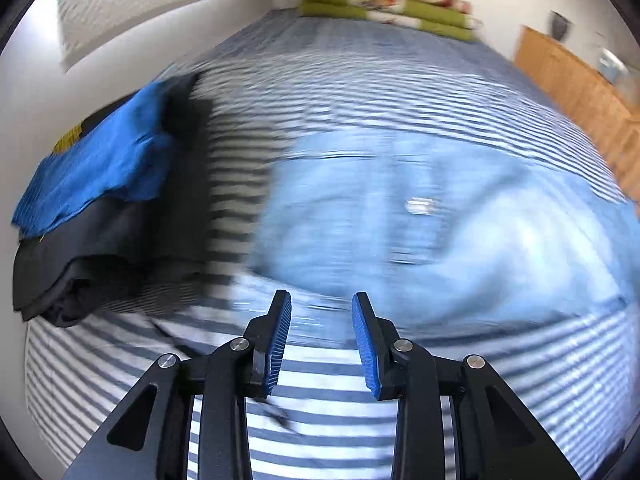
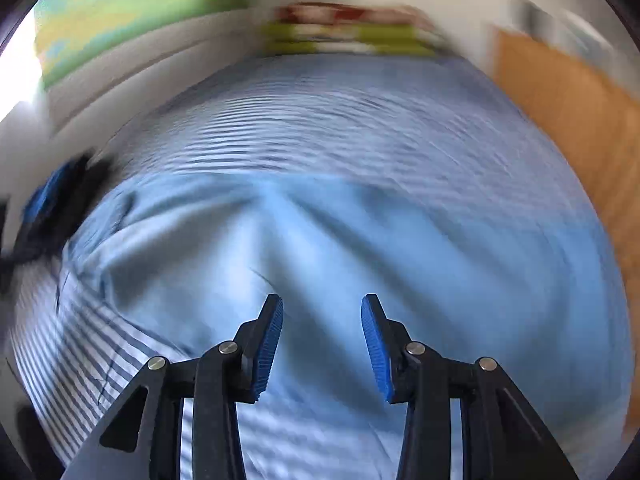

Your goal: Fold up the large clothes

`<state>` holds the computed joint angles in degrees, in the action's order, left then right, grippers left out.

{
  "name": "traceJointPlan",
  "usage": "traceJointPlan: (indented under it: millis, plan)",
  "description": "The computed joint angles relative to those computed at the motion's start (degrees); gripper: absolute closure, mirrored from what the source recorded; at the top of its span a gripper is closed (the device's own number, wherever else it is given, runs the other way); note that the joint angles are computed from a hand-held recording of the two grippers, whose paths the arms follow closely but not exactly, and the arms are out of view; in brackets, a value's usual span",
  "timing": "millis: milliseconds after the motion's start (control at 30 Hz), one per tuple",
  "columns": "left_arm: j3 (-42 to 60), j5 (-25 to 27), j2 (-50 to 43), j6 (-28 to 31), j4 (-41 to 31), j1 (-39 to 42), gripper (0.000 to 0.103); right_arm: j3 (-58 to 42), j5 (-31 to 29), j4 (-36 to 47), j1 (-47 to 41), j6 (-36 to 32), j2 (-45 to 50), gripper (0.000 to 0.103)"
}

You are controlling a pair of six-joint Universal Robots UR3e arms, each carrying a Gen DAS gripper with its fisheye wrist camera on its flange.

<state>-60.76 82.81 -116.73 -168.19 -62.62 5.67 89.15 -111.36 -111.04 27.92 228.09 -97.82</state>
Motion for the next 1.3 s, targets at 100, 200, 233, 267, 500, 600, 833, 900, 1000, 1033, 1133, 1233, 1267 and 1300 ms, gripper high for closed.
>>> traceJointPlan:
  millis: [100,200,233,267,500,600,833,900,1000,1033,1133,1233,1267,1300]
  plan:
    - [0.82,-1.84,-0.28,0.03,-1.62,-5.65,0.069,14.35,-5.65,10.47,5.15,22.47,-17.85,0.066]
    - [0.88,0.22,-1.57,1.08,-0.48,-12.22,0.069,21.93,-7.73,22.34,9.53,40.37,-31.51,0.065]
    - [1.63,0.88,-2.51,0.81,-1.05,-14.03,0.069,23.62,-8.0,25.15,10.83,44.84,-35.3,0.065]
    - [1.61,0.34,-2.66,0.25,-1.86,-14.84,0.069,25.43,-8.88,26.96,12.48,48.89,-38.61,0.064]
    - [-13.97,-2.62,6.78,-8.97,3.12,-8.66,0.05,41.44,2.62,13.47,-8.33,32.34,-60.73,0.05]
    - [-19.46,-6.78,10.18,-13.67,4.35,0.49,0.026,44.23,3.96,5.75,-11.87,28.94,-57.02,0.043]
    - [-17.25,-14.91,3.28,-25.62,6.53,10.18,0.023,36.67,-5.61,-14.54,2.84,33.85,-27.04,0.031]
    - [-16.1,-16.09,0.71,-27.67,7.18,10.11,0.02,28.04,-4.35,-13.97,4.83,28.96,-17.54,0.031]
    - [-16.28,-17.15,-0.86,-32.73,11.72,10.27,0.012,22.98,-4.08,-17.19,7.05,27.15,-10.59,0.031]
    - [-15.52,-16.43,-1.38,-34.43,12.13,9.95,0.013,23.02,-2.8,-18.82,6.29,26.63,-9.67,0.031]
    - [-10.44,-12.22,-3.71,-35.62,8.97,8.3,0.063,29.03,3.59,-27.13,1.79,28.58,-10.79,0.031]
    - [-9.83,-14.1,-3.32,-36.4,8.62,9.12,0.072,38.78,10.75,-40.45,-3.25,31.82,-12.56,0.031]
    - [-9.5,-15.11,-2.67,-35.75,8.23,9.7,0.073,40.28,11.52,-43.66,-3.83,32.74,-11.6,0.03]
    - [-9.26,-16.06,-1.84,-35.41,7.76,10.31,0.074,39.93,9.81,-44.94,-2.78,33.77,-10.28,0.03]
